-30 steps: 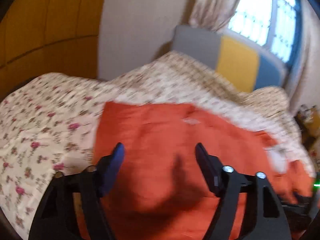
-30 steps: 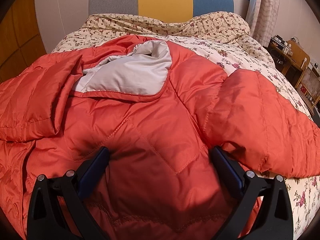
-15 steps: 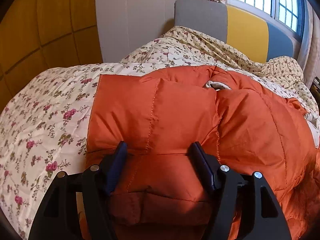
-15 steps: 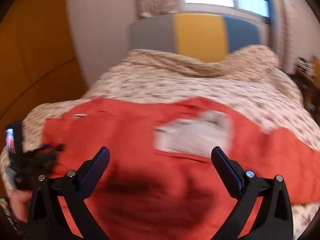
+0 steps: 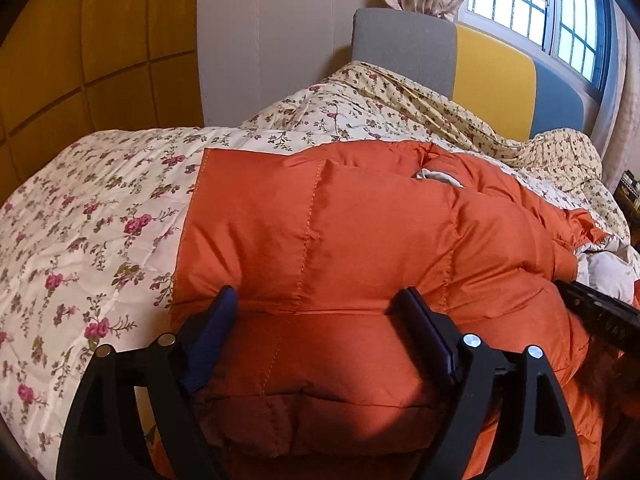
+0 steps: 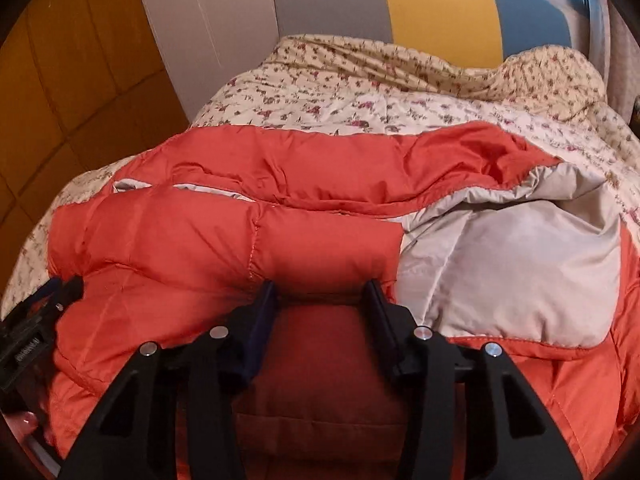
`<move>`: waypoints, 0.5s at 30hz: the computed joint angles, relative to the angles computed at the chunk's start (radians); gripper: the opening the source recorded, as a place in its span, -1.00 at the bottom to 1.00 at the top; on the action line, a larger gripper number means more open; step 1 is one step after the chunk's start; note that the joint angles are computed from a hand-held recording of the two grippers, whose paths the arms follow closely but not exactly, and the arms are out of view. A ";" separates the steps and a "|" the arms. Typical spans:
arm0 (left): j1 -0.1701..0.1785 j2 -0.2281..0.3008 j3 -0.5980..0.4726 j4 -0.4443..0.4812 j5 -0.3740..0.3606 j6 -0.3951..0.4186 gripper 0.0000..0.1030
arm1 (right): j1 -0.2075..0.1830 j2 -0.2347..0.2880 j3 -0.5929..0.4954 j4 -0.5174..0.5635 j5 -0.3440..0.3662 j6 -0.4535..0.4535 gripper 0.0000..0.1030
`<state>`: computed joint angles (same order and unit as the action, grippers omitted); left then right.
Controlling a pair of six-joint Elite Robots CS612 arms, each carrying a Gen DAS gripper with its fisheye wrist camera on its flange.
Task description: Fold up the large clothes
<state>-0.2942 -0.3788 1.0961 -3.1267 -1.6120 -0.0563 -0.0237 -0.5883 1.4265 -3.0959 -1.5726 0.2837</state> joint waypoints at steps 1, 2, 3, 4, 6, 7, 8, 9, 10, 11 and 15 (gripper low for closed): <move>0.001 0.001 -0.001 -0.002 -0.003 -0.002 0.62 | 0.006 0.001 -0.003 0.004 -0.022 -0.012 -0.13; 0.000 0.002 -0.002 -0.001 -0.003 -0.003 0.62 | 0.009 0.002 -0.007 0.010 -0.038 -0.021 -0.13; -0.002 0.003 -0.004 0.006 0.003 0.001 0.62 | 0.009 0.003 -0.009 0.012 -0.039 -0.023 -0.12; -0.004 0.003 -0.005 0.010 0.011 0.006 0.62 | 0.007 0.002 -0.007 0.009 -0.032 -0.021 -0.11; -0.004 0.004 -0.006 0.012 0.015 0.009 0.62 | -0.001 -0.001 -0.001 0.006 -0.004 -0.011 -0.07; -0.004 0.004 -0.007 0.014 0.015 0.009 0.62 | -0.006 -0.010 0.007 0.007 0.011 0.001 -0.02; -0.004 0.004 -0.007 0.016 0.016 0.009 0.62 | -0.007 -0.019 0.018 0.006 0.019 0.013 0.17; -0.005 0.005 -0.007 0.016 0.018 0.010 0.62 | -0.010 -0.035 0.040 -0.007 0.027 0.036 0.44; -0.006 0.005 -0.007 0.017 0.021 0.010 0.62 | -0.011 -0.052 0.066 -0.029 0.019 0.062 0.53; -0.007 0.005 -0.007 0.018 0.026 0.013 0.62 | -0.013 -0.070 0.101 -0.076 0.004 0.095 0.55; -0.009 0.004 -0.005 0.019 0.034 0.017 0.63 | -0.036 -0.142 0.227 -0.167 -0.049 0.217 0.55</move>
<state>-0.3029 -0.3751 1.0911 -3.1072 -1.5777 -0.0390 -0.0596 -0.7303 1.6531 -3.2629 -1.6214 0.5009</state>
